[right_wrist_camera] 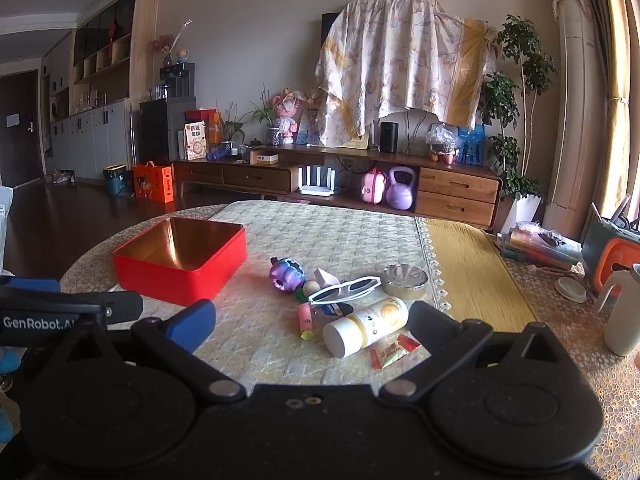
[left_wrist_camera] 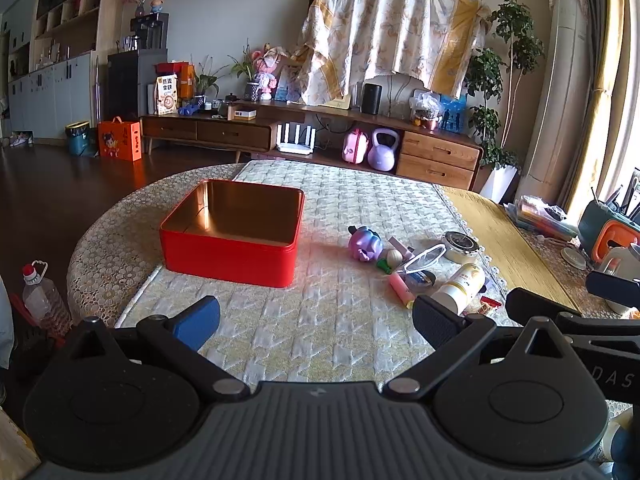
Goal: Organize rigid objects
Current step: 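Move both tools toward the scattered items beside the red tin box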
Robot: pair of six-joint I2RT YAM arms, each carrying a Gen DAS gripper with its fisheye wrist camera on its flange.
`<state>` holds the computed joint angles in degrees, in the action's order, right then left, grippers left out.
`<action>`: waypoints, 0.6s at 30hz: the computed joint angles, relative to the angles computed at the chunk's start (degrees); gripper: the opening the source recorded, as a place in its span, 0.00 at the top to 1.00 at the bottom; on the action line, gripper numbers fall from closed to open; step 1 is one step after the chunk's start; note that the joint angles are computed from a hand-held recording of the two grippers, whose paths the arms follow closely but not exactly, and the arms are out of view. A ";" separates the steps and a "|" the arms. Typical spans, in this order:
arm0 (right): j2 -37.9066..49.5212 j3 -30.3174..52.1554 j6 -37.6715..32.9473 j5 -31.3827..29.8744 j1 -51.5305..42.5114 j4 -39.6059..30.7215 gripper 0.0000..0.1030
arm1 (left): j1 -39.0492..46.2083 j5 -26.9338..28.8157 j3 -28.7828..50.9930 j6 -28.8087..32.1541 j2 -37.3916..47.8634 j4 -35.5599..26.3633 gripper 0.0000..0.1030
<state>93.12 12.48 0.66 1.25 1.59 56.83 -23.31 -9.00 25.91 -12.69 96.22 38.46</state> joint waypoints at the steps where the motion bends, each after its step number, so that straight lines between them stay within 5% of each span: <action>1: -0.09 -0.02 0.04 0.04 0.03 -0.10 0.00 | 0.17 0.27 0.11 -0.06 0.18 -0.06 0.00; 18: 2.82 0.01 0.14 -0.60 -0.33 3.00 0.00 | -0.16 0.54 1.49 -0.30 2.06 -0.52 0.00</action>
